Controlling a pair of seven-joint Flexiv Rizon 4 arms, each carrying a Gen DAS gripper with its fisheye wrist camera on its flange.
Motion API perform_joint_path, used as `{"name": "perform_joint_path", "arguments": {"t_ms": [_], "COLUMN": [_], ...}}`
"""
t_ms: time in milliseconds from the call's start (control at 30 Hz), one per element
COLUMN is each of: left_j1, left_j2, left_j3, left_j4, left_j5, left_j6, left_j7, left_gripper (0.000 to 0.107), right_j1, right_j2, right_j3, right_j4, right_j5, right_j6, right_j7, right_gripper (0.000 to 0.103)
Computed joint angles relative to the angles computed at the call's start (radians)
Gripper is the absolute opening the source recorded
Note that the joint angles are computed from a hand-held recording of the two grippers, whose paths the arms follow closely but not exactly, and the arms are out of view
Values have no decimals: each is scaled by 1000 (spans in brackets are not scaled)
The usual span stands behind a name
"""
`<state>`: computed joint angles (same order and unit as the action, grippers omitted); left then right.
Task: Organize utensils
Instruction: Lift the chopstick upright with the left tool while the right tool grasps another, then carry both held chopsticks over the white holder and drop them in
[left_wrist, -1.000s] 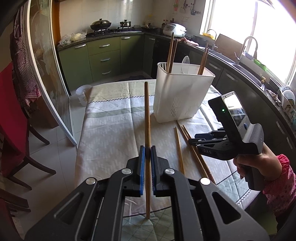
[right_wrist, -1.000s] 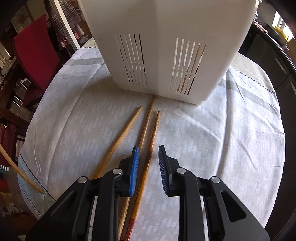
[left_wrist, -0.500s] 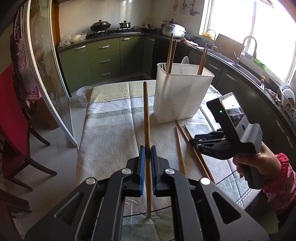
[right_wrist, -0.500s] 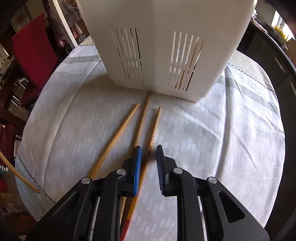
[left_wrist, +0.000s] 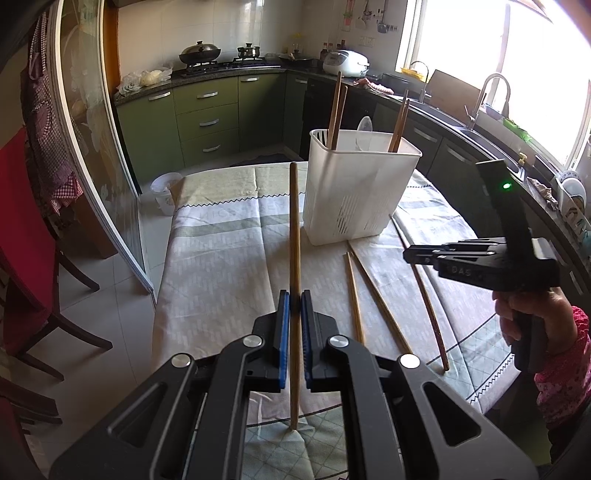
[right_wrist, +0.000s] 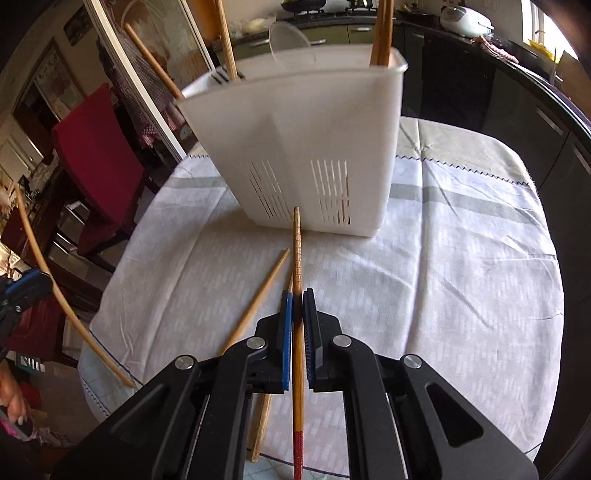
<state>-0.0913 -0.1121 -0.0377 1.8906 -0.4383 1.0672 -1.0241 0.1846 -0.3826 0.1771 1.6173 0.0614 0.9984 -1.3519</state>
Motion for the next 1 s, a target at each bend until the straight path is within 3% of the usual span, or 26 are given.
{"name": "perform_joint_path", "arguments": {"t_ms": [300, 533, 800, 1000], "left_j1": [-3, -6, -22, -29], "left_j2": [31, 56, 78, 58], "left_j3": [9, 14, 9, -3], "left_j4": [25, 47, 41, -22], "left_j5": [-2, -13, -31, -53], "left_j6": [4, 12, 16, -38], "left_j7": [-1, 4, 17, 17], "left_gripper": [6, 6, 6, 6], "right_j1": [-23, -27, -13, -11], "right_j2": [202, 346, 393, 388], "right_j3": [-1, -9, -37, -51], "right_j4": [237, 401, 383, 315], "right_j5": [20, 12, 135, 204], "right_j6": [255, 310, 289, 269], "right_j7": [-12, -27, -105, -163], "right_gripper": [7, 7, 7, 7]}}
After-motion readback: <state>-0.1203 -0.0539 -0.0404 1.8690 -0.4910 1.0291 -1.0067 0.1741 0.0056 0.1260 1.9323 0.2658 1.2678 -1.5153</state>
